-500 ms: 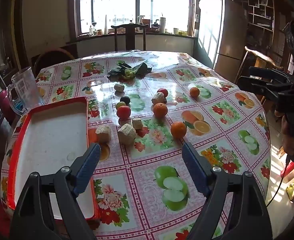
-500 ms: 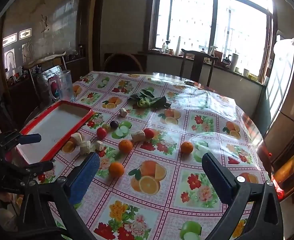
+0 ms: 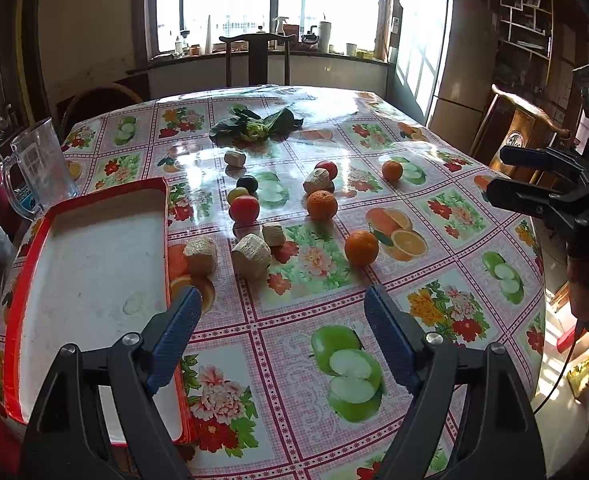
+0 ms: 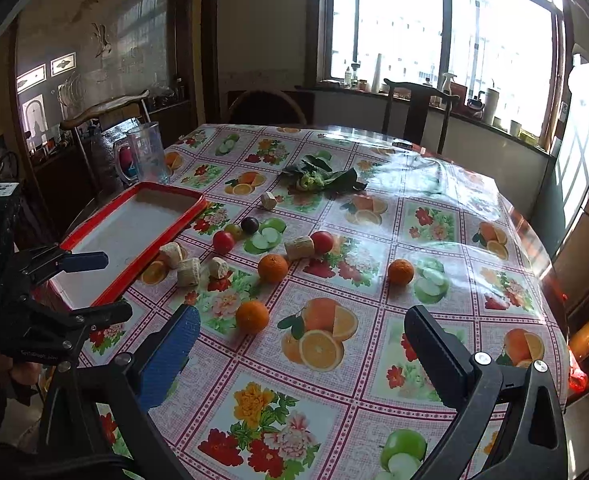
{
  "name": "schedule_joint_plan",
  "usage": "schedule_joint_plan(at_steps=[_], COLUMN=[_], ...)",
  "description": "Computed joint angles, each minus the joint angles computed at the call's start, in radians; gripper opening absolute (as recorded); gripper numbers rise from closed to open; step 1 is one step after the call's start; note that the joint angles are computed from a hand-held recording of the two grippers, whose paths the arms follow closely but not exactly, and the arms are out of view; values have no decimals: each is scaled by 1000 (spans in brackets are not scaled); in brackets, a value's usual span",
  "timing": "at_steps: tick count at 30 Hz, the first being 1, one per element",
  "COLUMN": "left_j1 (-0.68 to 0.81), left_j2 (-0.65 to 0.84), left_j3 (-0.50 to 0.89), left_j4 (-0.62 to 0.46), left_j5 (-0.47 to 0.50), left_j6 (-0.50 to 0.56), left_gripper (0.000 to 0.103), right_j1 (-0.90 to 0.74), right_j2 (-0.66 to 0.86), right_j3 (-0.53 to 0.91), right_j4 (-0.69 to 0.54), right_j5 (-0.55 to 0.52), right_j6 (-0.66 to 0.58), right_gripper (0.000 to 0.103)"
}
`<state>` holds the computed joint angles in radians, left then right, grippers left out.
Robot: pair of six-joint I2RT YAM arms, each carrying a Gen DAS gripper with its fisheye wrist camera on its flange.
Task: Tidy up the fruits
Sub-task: 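Move the left tool toward a beige cylinder while the right tool approaches an orange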
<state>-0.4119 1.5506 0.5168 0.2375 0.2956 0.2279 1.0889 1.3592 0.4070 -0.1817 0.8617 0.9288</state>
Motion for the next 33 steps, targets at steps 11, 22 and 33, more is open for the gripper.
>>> schedule_joint_plan(at_steps=[11, 22, 33], left_j1=[-19, 14, 8], left_j2=[33, 79, 191], left_j3=[25, 58, 165], left_j4=[-3, -17, -50], left_j5=[-28, -15, -29], left_j6=[10, 28, 50], left_gripper=[84, 84, 84], right_j1=[-22, -49, -163], right_j2=[64, 140, 312], right_j3=[8, -3, 8], right_j4=[62, 211, 478], right_j5=[-63, -90, -239], right_j6=[-8, -72, -220], right_gripper=[103, 102, 88])
